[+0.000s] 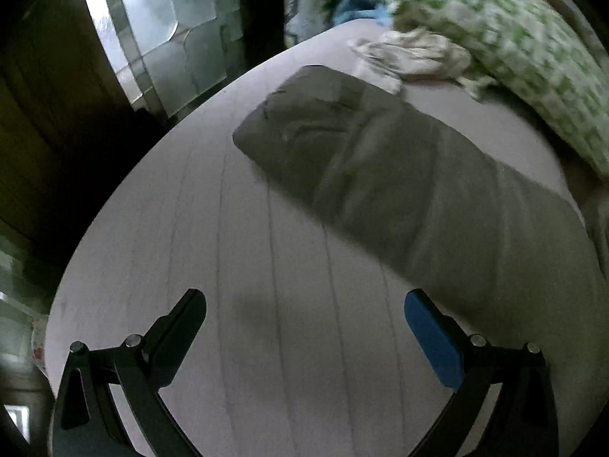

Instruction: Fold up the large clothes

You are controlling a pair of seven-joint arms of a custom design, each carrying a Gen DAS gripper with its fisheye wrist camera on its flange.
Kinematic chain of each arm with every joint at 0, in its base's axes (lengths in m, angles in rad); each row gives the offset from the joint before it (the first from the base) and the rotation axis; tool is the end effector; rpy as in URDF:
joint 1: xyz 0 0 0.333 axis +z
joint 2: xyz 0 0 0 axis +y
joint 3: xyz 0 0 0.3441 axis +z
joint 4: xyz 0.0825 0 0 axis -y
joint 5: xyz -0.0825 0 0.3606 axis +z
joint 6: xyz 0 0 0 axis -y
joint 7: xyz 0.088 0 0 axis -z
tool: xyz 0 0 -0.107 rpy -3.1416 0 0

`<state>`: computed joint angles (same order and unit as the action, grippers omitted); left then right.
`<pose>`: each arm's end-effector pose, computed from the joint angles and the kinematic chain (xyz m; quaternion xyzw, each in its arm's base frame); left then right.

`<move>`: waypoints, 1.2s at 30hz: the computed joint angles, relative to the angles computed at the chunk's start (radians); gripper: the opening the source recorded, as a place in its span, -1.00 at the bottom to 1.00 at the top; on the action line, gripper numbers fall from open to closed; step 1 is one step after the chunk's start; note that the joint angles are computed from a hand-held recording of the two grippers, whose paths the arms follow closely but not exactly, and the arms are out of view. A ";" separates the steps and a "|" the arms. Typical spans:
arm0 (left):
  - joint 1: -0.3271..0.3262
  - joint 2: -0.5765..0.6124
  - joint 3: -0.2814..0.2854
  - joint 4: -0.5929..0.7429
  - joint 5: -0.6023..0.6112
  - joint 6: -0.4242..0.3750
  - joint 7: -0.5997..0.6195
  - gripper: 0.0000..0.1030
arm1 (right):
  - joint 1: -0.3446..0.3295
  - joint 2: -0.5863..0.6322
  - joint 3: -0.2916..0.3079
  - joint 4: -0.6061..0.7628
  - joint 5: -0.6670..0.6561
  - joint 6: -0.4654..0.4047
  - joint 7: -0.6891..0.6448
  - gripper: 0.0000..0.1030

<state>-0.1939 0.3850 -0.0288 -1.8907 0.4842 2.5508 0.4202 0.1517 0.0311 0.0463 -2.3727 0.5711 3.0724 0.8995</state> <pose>0.6296 -0.1472 0.3700 -0.8574 0.4722 -0.1181 0.1670 0.5211 0.0601 0.4250 -0.7620 0.5549 -0.2104 0.2590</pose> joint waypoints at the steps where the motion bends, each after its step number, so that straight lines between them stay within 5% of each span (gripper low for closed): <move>1: 0.004 0.028 0.007 0.039 -0.006 -0.020 -0.001 1.00 | -0.001 0.009 -0.008 0.003 -0.030 0.003 0.024 1.00; 16: -0.012 0.176 0.042 0.251 -0.023 -0.078 0.010 1.00 | -0.092 0.092 -0.022 0.044 -0.264 0.020 0.231 1.00; 19: -0.027 0.186 0.046 0.272 0.001 -0.082 0.027 0.67 | -0.099 0.107 -0.021 0.052 -0.295 0.021 0.257 1.00; 21: -0.048 0.183 0.059 0.282 0.032 -0.091 0.017 0.02 | -0.097 0.121 -0.031 0.057 -0.328 0.033 0.281 1.00; 24: -0.066 0.176 0.067 0.289 0.061 -0.103 -0.013 -0.54 | -0.048 0.149 -0.109 0.068 -0.445 0.040 0.391 1.00; 29: -0.074 0.092 0.080 0.193 0.126 -0.020 -0.103 -0.70 | -0.111 0.177 -0.071 0.086 -0.467 0.030 0.410 1.00; 31: -0.089 0.046 0.091 0.162 0.193 -0.020 -0.137 -0.70 | -0.068 0.202 -0.143 0.111 -0.533 0.028 0.471 1.00; 36: -0.082 -0.076 0.064 0.111 0.340 -0.033 -0.168 -0.71 | -0.090 0.251 -0.184 0.200 -0.588 -0.031 0.549 1.00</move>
